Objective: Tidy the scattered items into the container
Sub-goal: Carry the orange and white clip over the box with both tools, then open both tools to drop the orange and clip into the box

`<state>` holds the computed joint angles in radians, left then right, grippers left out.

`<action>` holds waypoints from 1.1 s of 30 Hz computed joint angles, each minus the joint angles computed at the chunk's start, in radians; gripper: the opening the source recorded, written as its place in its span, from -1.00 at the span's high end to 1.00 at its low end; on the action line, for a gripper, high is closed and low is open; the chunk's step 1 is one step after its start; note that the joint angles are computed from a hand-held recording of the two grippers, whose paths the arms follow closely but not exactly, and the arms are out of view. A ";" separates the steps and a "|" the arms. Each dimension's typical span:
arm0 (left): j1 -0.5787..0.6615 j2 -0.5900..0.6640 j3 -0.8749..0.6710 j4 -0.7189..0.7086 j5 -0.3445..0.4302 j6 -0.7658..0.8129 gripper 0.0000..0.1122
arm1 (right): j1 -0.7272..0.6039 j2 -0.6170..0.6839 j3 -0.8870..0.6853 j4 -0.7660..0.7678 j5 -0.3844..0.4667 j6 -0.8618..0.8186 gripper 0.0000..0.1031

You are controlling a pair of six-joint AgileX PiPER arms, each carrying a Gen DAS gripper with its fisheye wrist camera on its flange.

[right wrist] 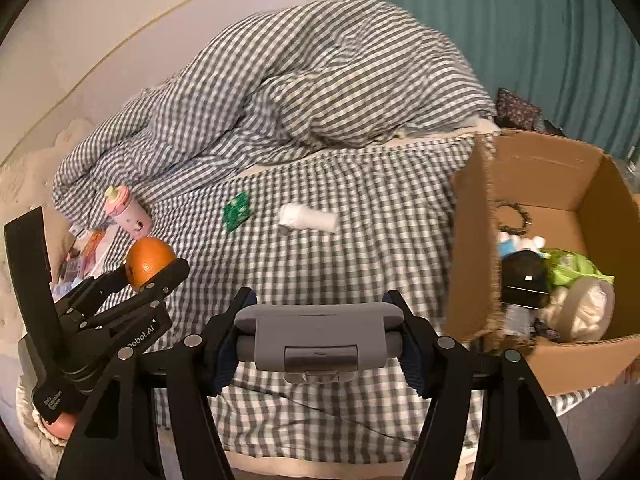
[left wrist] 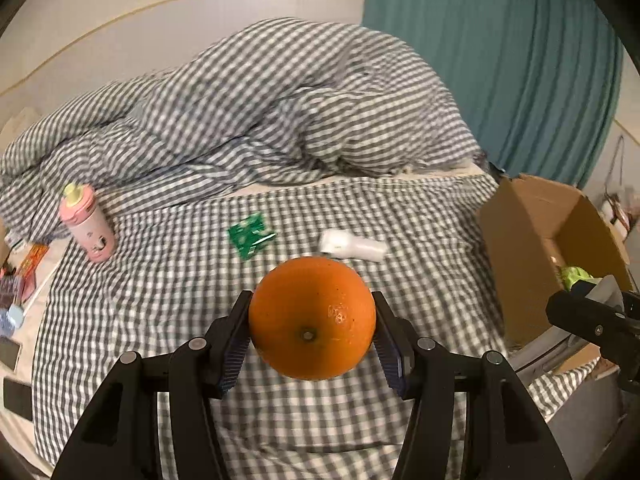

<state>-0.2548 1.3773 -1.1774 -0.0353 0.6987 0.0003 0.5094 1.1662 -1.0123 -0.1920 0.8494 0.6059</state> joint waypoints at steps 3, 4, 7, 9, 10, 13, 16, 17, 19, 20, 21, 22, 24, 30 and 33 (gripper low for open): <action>-0.089 0.028 -0.042 0.054 0.012 -0.069 -0.03 | -0.094 -0.043 0.012 0.048 0.011 -0.084 -0.26; -0.121 0.040 -0.060 0.075 0.017 -0.094 -0.03 | -0.132 -0.054 0.013 0.067 0.015 -0.118 -0.26; -0.221 0.088 -0.131 0.123 0.034 -0.162 -0.03 | -0.266 -0.077 0.003 0.134 0.030 -0.246 -0.26; -0.295 0.135 -0.201 0.154 0.054 -0.205 -0.03 | -0.379 -0.089 -0.012 0.190 0.043 -0.351 -0.25; -0.332 0.162 -0.240 0.168 0.063 -0.220 -0.03 | -0.416 -0.089 -0.019 0.208 0.048 -0.384 -0.25; -0.427 0.253 -0.365 0.177 0.088 -0.238 -0.03 | -0.575 -0.079 -0.049 0.273 0.063 -0.528 -0.25; -0.503 0.361 -0.511 0.175 0.122 -0.248 -0.03 | -0.748 -0.061 -0.064 0.329 0.066 -0.661 -0.25; -0.526 0.397 -0.558 0.180 0.135 -0.252 -0.03 | -0.804 -0.048 -0.070 0.350 0.065 -0.703 -0.25; -0.563 0.481 -0.667 0.176 0.171 -0.249 -0.03 | -0.900 -0.012 -0.081 0.384 0.063 -0.775 -0.25; -0.578 0.520 -0.716 0.175 0.190 -0.247 -0.03 | -0.946 0.014 -0.086 0.397 0.054 -0.807 -0.25; -0.593 0.564 -0.769 0.174 0.206 -0.244 -0.03 | -0.971 0.030 -0.088 0.402 0.046 -0.824 -0.25; -0.602 0.596 -0.807 0.172 0.217 -0.241 -0.03 | -0.994 0.051 -0.090 0.407 0.036 -0.839 -0.25; -0.626 0.669 -0.896 0.181 0.256 -0.245 -0.03 | -1.049 0.104 -0.099 0.445 0.023 -0.894 -0.25; -0.641 0.836 -1.120 0.192 0.353 -0.246 -0.06 | -1.122 0.192 -0.126 0.550 -0.010 -0.989 -0.26; -0.645 0.871 -1.176 0.234 0.362 -0.255 -0.49 | -1.129 0.199 -0.138 0.573 -0.042 -0.992 -0.56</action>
<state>-0.9003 2.2482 -2.3537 0.1986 1.0606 -0.2549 -0.6191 1.3655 -1.1505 0.3814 0.8072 -0.3862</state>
